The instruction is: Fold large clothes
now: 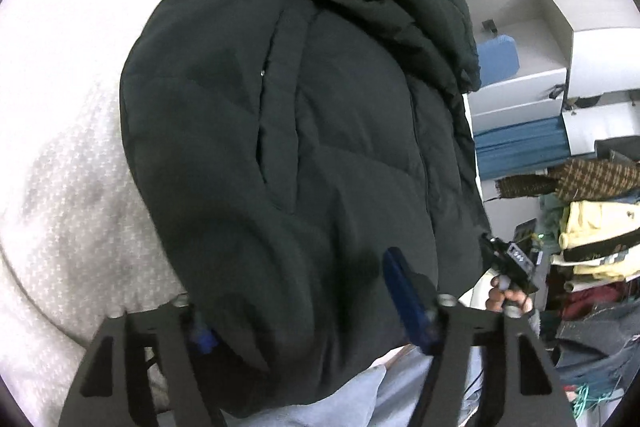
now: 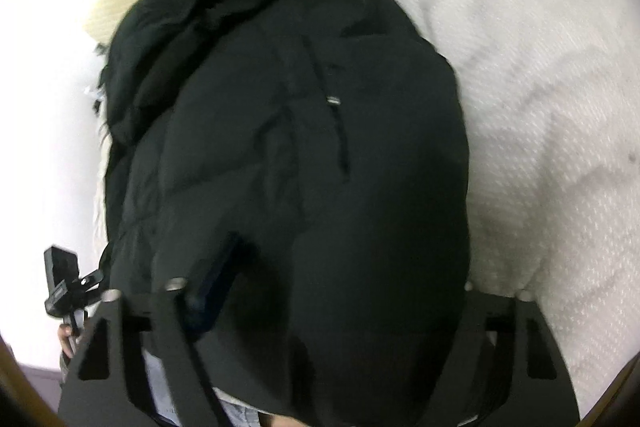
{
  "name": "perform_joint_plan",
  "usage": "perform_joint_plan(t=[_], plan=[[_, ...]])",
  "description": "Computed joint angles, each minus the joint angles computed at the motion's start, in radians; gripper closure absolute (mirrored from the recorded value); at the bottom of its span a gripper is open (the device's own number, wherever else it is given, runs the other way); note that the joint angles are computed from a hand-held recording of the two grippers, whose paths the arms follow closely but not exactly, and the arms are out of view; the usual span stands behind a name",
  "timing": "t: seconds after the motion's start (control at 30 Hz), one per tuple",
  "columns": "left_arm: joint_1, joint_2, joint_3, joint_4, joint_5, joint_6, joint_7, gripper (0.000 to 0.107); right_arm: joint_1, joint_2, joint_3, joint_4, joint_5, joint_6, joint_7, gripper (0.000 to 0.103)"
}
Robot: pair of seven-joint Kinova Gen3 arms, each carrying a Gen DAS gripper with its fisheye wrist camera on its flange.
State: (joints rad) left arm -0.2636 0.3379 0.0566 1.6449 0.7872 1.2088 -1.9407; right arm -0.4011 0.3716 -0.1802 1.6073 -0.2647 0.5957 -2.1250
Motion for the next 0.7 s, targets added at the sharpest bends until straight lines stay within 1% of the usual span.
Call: perform_joint_plan(t=[0.03, 0.07, 0.1, 0.13, 0.17, 0.27, 0.33, 0.37, 0.4, 0.47, 0.57, 0.67, 0.7], plan=[[0.004, 0.001, -0.001, 0.004, 0.001, -0.008, -0.011, 0.058, -0.005, -0.012, -0.008, 0.006, 0.011, -0.024, 0.012, 0.046], [-0.011, 0.003, 0.012, 0.027, 0.0, -0.029, -0.038, 0.067, -0.027, -0.025, 0.003, 0.011, 0.032, -0.041, 0.008, 0.051], [-0.007, -0.011, 0.01, 0.038, 0.011, -0.041, -0.056, 0.073, -0.05, -0.036, 0.015, 0.016, 0.057, -0.056, -0.01, 0.065], [-0.01, -0.02, 0.004, 0.061, 0.027, -0.056, -0.089, 0.082, -0.076, -0.049, 0.029, 0.026, 0.086, -0.076, -0.037, 0.077], [-0.017, -0.029, 0.002, 0.077, 0.043, -0.065, -0.115, 0.088, -0.102, -0.062, 0.044, 0.036, 0.118, -0.095, -0.065, 0.085], [-0.031, -0.063, -0.01, 0.104, 0.081, -0.068, -0.153, 0.098, -0.16, -0.104, 0.076, 0.074, 0.211, -0.15, -0.145, 0.091], [-0.052, -0.087, -0.03, 0.125, 0.131, -0.051, -0.184, 0.1, -0.147, -0.131, 0.064, 0.097, 0.22, -0.175, -0.157, 0.094], [-0.08, -0.101, -0.037, 0.14, 0.143, -0.04, -0.207, 0.101, -0.142, -0.148, 0.06, 0.107, 0.225, -0.186, -0.165, 0.095], [-0.089, -0.127, -0.041, 0.148, 0.148, -0.045, -0.212, 0.102, -0.137, -0.165, 0.054, 0.114, 0.228, -0.199, -0.168, 0.095], [-0.08, -0.175, -0.075, 0.158, 0.123, -0.05, -0.219, 0.103, -0.13, -0.189, 0.044, 0.12, 0.237, -0.213, -0.168, 0.096], [-0.076, -0.221, -0.107, 0.145, 0.11, -0.016, -0.181, 0.104, -0.137, -0.218, 0.033, 0.109, 0.259, -0.2, -0.181, 0.096], [-0.101, -0.274, -0.145, 0.14, 0.146, 0.03, -0.178, 0.104, -0.145, -0.249, 0.02, 0.096, 0.282, -0.188, -0.193, 0.096], [-0.117, -0.291, -0.164, 0.133, 0.165, 0.061, -0.178, 0.104, -0.14, -0.27, 0.013, 0.106, 0.277, -0.191, -0.189, 0.096]])
